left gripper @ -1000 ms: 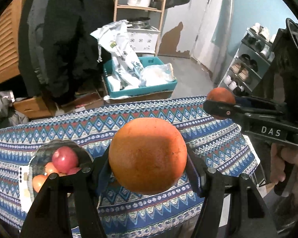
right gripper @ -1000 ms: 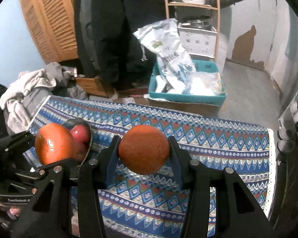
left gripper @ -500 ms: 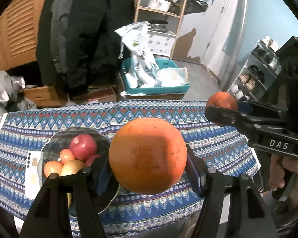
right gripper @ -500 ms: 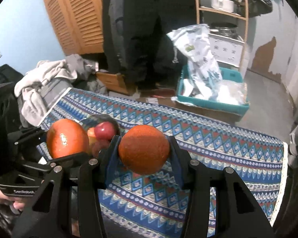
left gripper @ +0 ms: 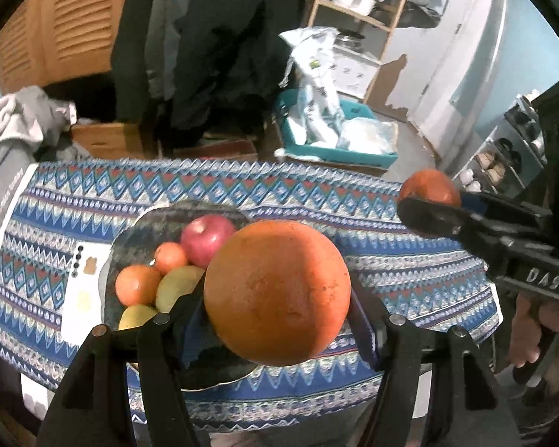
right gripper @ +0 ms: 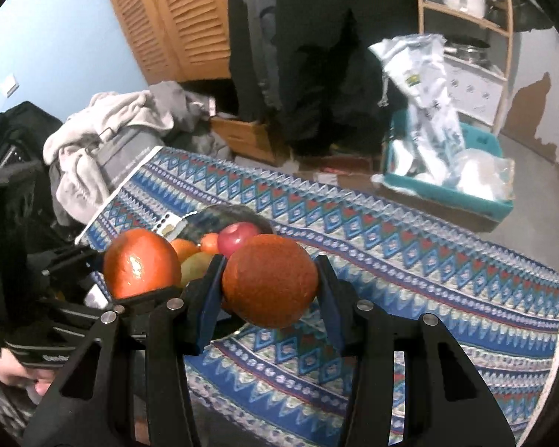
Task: Organize fruits
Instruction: 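Carry the orange and tangerine over the glass bowl with both grippers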
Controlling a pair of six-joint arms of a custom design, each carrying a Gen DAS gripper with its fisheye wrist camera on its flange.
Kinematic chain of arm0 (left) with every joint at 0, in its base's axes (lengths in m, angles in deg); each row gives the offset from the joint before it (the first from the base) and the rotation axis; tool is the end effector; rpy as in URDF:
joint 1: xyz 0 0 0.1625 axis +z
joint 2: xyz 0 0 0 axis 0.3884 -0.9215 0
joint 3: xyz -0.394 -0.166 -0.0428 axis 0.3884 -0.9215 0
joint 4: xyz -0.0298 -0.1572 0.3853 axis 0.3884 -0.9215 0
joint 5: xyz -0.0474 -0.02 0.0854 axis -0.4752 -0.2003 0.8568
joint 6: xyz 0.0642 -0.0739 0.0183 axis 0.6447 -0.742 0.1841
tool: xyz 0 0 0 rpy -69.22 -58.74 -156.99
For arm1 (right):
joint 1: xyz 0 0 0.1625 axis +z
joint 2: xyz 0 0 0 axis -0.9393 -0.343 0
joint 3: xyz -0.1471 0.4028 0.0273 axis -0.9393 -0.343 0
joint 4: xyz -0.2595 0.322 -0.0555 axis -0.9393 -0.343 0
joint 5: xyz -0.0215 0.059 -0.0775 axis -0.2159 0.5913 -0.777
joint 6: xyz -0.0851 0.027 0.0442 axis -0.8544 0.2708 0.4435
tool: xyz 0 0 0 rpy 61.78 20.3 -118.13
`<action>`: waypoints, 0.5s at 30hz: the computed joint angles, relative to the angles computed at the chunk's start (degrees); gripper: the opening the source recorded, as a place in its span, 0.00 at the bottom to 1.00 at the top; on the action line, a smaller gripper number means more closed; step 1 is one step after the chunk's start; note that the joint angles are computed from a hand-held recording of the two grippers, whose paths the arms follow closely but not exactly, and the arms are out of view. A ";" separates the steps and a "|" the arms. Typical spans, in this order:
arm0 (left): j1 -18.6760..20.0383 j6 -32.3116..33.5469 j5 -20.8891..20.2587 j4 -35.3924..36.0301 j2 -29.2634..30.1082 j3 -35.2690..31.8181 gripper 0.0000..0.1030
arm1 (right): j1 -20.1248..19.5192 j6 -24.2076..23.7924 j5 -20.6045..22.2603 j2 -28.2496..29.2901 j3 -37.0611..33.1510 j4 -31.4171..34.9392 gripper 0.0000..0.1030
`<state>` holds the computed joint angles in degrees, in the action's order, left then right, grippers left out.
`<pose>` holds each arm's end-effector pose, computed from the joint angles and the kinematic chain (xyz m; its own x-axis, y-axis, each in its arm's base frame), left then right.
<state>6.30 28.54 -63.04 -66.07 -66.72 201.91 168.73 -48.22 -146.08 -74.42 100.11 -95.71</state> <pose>-0.3387 -0.4261 0.1192 -0.8558 -0.1077 -0.5060 0.2275 0.8002 -0.5550 0.1956 -0.5200 0.3033 -0.6428 -0.6795 0.3538 -0.7523 0.6470 -0.1241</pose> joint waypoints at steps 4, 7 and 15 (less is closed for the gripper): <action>0.81 -2.06 -0.27 1.62 -0.61 1.85 0.65 | 0.38 1.38 -0.32 1.96 -0.27 0.41 0.45; 1.50 -3.32 -0.86 1.68 -0.91 3.27 0.65 | 0.63 2.61 -0.61 3.62 -0.54 0.85 0.45; 4.20 -5.54 -3.19 1.05 -0.73 5.63 0.65 | 1.19 3.70 -2.50 7.57 -0.34 0.30 0.45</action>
<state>10.51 22.99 -66.23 -65.02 -67.45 207.54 169.92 -44.52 -148.57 -66.85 99.77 -95.41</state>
